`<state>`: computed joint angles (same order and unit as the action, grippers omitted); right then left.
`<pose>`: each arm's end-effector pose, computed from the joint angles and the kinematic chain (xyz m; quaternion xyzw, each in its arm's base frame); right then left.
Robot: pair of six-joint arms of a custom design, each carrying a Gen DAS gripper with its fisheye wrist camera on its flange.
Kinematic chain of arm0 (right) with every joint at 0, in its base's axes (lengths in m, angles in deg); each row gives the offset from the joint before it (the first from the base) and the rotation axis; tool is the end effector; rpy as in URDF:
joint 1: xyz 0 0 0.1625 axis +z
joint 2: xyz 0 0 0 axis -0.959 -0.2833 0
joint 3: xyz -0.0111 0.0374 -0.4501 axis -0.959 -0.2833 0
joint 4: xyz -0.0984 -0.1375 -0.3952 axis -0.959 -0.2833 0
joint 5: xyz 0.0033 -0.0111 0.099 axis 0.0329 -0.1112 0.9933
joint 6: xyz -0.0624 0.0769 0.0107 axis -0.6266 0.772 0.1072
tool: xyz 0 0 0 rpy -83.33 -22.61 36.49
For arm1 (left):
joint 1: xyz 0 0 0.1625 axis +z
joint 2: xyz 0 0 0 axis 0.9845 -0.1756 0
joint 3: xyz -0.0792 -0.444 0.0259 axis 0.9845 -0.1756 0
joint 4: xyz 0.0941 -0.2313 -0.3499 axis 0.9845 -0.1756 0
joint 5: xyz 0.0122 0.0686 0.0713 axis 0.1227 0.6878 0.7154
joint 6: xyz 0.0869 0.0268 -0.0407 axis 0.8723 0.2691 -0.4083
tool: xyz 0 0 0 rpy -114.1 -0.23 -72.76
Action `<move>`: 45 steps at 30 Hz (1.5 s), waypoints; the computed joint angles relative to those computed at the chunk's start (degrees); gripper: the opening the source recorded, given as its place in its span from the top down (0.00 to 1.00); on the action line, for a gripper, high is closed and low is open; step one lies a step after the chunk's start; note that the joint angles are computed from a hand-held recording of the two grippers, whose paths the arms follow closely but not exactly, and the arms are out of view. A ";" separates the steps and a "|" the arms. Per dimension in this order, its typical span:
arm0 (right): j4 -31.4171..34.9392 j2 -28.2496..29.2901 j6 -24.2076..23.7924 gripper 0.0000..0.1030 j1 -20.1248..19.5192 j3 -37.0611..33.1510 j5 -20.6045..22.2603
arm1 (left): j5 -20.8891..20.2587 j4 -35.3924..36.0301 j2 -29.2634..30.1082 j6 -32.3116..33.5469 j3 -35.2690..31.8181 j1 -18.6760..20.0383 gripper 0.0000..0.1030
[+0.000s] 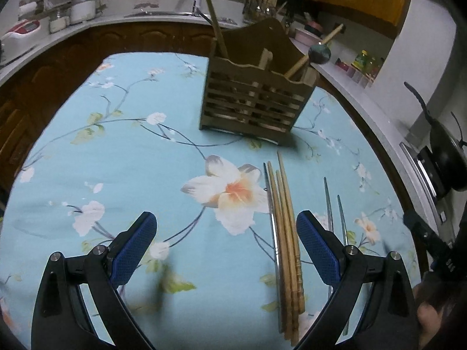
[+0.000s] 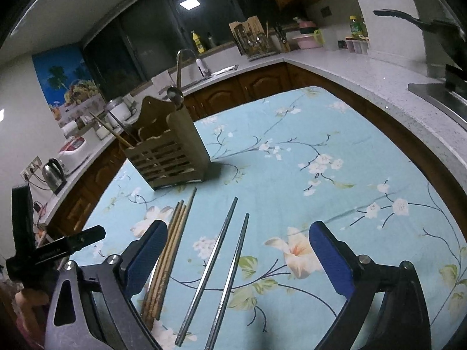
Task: Organize utensils
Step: 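Grasp a metal chopstick with the left tool while the right tool grasps another metal chopstick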
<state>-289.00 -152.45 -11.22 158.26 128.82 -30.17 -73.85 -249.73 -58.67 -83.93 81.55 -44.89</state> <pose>0.0848 -0.3860 0.1871 0.1777 -0.8897 0.3757 0.1889 -0.1832 -0.3866 0.0974 0.0678 0.8966 -0.3430 0.2719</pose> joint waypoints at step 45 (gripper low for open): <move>5.38 15.94 -7.18 0.74 5.90 -13.75 -21.45 | -4.57 5.90 14.81 20.17 -18.53 10.49 0.71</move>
<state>-283.62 -136.50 -18.40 164.16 115.08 -51.62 -78.42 -243.83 -43.86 -63.76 63.02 -34.40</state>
